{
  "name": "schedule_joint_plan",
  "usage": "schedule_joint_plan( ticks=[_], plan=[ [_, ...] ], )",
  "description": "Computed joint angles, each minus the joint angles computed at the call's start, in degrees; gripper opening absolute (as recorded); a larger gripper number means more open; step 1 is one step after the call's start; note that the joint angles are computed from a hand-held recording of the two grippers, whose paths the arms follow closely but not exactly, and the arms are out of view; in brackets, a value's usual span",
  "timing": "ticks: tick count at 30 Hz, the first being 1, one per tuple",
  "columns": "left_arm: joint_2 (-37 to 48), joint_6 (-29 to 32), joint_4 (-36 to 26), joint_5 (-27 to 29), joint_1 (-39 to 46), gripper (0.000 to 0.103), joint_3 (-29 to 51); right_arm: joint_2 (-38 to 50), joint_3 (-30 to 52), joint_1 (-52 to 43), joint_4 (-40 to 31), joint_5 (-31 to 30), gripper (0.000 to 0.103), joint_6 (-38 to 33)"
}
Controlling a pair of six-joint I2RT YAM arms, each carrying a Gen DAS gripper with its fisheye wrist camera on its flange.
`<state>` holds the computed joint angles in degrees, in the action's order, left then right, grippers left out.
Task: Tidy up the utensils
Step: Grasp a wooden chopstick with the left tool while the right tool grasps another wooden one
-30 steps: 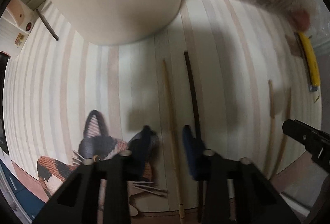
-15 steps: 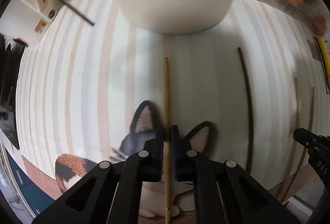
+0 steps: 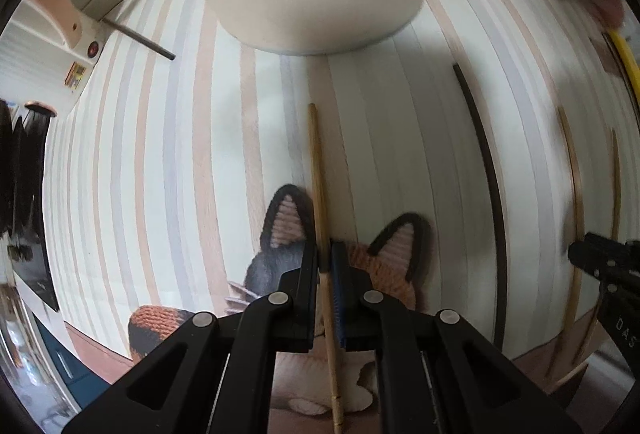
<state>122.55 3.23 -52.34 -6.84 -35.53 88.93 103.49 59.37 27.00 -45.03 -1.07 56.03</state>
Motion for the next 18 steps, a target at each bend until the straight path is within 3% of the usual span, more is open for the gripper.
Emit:
schedule_joint_plan(
  ticks=[8, 13, 18],
  plan=[
    [0.36, -8.71, -0.22, 10.9, 5.66, 0.004, -0.95, 2.8, 2.99, 2.11, 1.89, 1.25, 0.008, 3.54],
    [1.95, -3.57, -2.28, 9.22, 5.12, 0.009, 1.64, 5.38, 6.58, 2.85, -0.57, 0.86, 0.008, 2.75],
    [2.85, -3.02, -2.06, 7.51, 3.39, 0.009, 2.5, 6.22, 7.72, 0.68, -2.34, 0.21, 0.008, -0.47]
  ],
)
